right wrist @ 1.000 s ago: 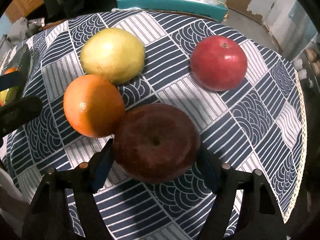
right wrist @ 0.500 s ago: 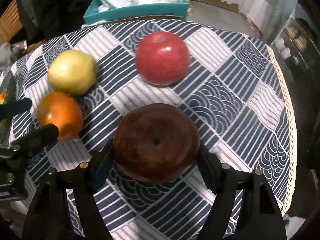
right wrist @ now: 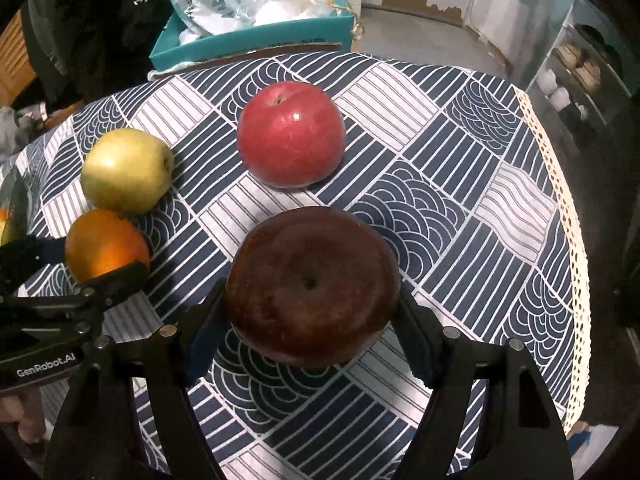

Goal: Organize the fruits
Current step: 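Close the right tool on the dark red apple while the left tool grasps the orange, then lift and carry the apple with the right tool while the left tool carries the orange to the bowl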

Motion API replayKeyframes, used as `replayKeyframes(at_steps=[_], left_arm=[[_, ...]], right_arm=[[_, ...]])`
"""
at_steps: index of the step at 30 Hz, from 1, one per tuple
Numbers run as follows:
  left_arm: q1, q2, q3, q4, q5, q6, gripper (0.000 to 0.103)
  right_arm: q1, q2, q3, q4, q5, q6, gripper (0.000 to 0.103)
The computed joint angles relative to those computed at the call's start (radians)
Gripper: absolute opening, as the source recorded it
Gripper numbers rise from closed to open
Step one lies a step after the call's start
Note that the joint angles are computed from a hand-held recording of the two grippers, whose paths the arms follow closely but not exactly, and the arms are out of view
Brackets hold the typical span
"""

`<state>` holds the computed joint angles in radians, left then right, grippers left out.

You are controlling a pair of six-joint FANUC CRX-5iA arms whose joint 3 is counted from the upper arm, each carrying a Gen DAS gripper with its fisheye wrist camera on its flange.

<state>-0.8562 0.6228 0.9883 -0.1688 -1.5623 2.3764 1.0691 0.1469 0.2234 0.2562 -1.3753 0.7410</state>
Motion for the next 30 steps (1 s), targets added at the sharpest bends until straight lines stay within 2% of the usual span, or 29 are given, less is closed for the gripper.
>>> replayKeyframes(at_steps=[15,30], left_arm=[[-0.019,-0.063,-0.039,-0.055,-0.012,0.044,0.068],[-0.061,-0.108,0.025,-0.169,-0.079,0.062,0.068]], right_arm=[[0.031,-0.007,0.008,0.074,0.043,-0.016,0.077],[0.079,-0.017,0.052,0.167,0.071,-0.037,0.077]])
